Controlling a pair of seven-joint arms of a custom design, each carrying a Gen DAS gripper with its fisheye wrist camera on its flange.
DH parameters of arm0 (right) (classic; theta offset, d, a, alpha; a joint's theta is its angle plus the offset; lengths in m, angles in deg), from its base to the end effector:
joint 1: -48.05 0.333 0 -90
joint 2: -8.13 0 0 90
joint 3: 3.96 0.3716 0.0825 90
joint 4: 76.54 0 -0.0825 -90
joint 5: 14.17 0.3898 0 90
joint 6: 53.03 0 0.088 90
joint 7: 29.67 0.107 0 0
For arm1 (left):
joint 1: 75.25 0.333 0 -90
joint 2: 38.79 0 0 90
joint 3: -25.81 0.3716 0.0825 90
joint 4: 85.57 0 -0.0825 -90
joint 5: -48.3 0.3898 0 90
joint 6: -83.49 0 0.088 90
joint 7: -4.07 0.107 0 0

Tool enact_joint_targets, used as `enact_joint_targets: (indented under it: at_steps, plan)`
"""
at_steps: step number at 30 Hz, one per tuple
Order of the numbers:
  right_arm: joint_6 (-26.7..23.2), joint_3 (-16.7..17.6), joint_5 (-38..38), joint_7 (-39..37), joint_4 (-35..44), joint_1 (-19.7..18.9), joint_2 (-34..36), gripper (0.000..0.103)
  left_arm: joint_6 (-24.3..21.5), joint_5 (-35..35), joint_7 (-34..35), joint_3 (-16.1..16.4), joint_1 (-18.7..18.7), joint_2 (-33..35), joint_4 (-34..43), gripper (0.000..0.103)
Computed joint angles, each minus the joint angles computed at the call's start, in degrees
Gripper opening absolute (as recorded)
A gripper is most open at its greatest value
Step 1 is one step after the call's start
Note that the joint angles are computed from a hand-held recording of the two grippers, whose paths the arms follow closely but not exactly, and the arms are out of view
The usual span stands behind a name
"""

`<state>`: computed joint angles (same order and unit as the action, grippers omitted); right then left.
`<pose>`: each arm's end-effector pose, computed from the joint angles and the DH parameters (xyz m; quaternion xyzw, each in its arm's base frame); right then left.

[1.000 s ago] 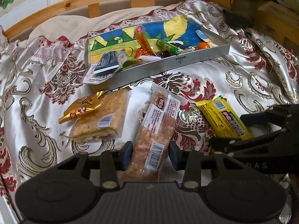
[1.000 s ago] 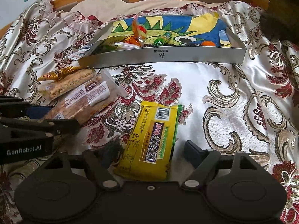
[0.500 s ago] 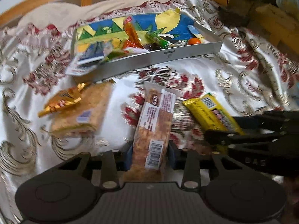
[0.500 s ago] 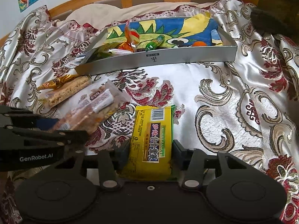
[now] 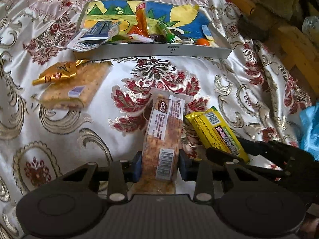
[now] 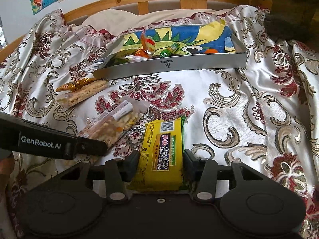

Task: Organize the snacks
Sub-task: 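Carry the yellow candy bar and pastry bar with both tools into the box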

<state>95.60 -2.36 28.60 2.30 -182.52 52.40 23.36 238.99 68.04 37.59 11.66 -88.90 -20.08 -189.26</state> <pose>0.6759 0.0554 0.4795 -0.8221 0.4555 -0.1230 0.3187 0.6234 -0.3191 0.4829 -0.7582 0.5791 -0.2851 0.0922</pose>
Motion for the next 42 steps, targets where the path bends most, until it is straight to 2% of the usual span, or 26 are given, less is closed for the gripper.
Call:
enact_joint_targets:
  at_steps: [4,7,9,12,16,20,24,34,38,42]
  plan:
    - [1.6,0.4,2.3,-3.1,-1.6,-0.6,-1.3,0.049,3.1,2.5,-3.6,1.4,-1.0,-1.0,-1.2,0.039]
    - [2.3,0.9,5.8,-5.7,-1.9,-1.2,-1.7,0.049,3.6,9.0,-9.0,4.3,-3.5,-1.6,-1.0,0.039]
    - [3.2,1.6,10.2,-8.9,-2.0,-1.8,-1.9,0.049,2.5,15.1,-13.9,6.4,-5.4,-2.0,-0.4,0.039]
    - [6.4,3.8,23.1,-20.5,-2.4,-3.1,-2.5,0.049,1.5,22.5,-21.2,8.0,-6.6,-2.6,0.2,0.039]
    - [7.2,4.0,35.9,-31.7,-1.3,-3.1,-2.4,0.049,-0.3,32.6,-30.5,9.5,-7.4,-2.6,1.9,0.039]
    - [7.4,3.3,43.9,-37.7,0.6,-2.4,-1.5,0.049,-2.6,41.6,-37.1,10.2,-7.5,-1.4,5.3,0.039]
    - [7.4,3.0,48.6,-40.0,3.1,-1.8,-0.1,0.049,-5.0,46.7,-40.6,10.2,-7.2,0.4,8.6,0.039]
    - [8.4,4.1,50.4,-42.3,12.8,-1.0,5.8,0.049,-5.3,49.0,-42.1,11.5,-6.0,5.0,14.8,0.039]
    - [10.6,5.5,46.8,-38.4,19.1,-0.6,10.2,0.049,-4.3,49.3,-43.4,12.6,-5.6,6.4,16.2,0.039]
    - [11.7,6.8,39.0,-32.5,25.1,-0.1,14.6,0.049,-2.0,49.2,-44.8,13.5,-4.6,7.8,17.3,0.039]
